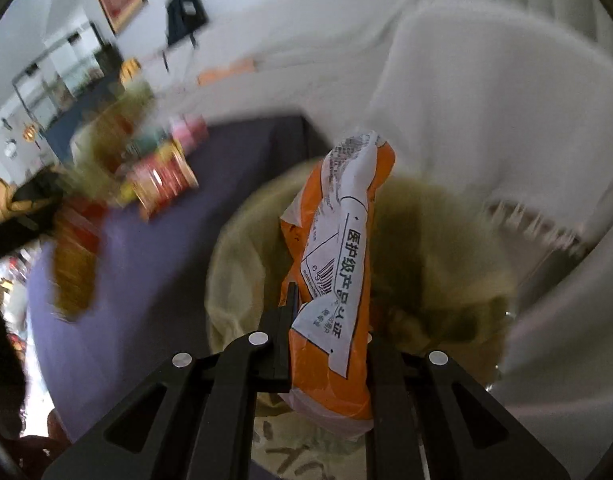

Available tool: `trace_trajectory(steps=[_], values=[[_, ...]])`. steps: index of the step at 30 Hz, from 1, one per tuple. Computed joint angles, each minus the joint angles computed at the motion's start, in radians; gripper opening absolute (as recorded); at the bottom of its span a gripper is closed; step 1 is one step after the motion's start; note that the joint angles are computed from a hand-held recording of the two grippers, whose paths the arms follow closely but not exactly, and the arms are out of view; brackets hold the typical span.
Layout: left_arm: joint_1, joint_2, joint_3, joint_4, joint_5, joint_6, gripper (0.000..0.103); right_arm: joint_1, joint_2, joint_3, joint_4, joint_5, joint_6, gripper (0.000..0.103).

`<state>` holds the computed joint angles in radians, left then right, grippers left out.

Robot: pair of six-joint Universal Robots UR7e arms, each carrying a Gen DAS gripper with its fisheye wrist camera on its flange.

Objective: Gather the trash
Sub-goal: 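Carry the orange bag over the trash bag with the right tool while the left tool carries the snack stick, then open the right tool to drop the orange bag while the left tool lowers the stick into the bag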

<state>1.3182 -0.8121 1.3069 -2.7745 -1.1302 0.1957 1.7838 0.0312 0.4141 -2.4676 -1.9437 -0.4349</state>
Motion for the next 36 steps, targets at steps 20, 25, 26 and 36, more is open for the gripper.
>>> trace_trajectory(steps=[20, 25, 26, 36], values=[[0.043, -0.015, 0.007, 0.022, -0.1, -0.02, 0.013, 0.048, -0.106, 0.222, -0.336, -0.063, -0.078, 0.055], [0.047, 0.024, -0.042, 0.08, -0.138, -0.03, 0.013, 0.05, -0.143, 0.261, -0.406, -0.074, -0.08, 0.055], [0.047, 0.036, -0.057, 0.095, -0.14, -0.031, 0.013, 0.05, -0.144, 0.259, -0.415, -0.076, -0.08, 0.055], [0.04, 0.225, -0.279, 0.267, -0.11, -0.019, 0.013, 0.044, -0.137, 0.209, -0.455, -0.082, -0.08, 0.054]])
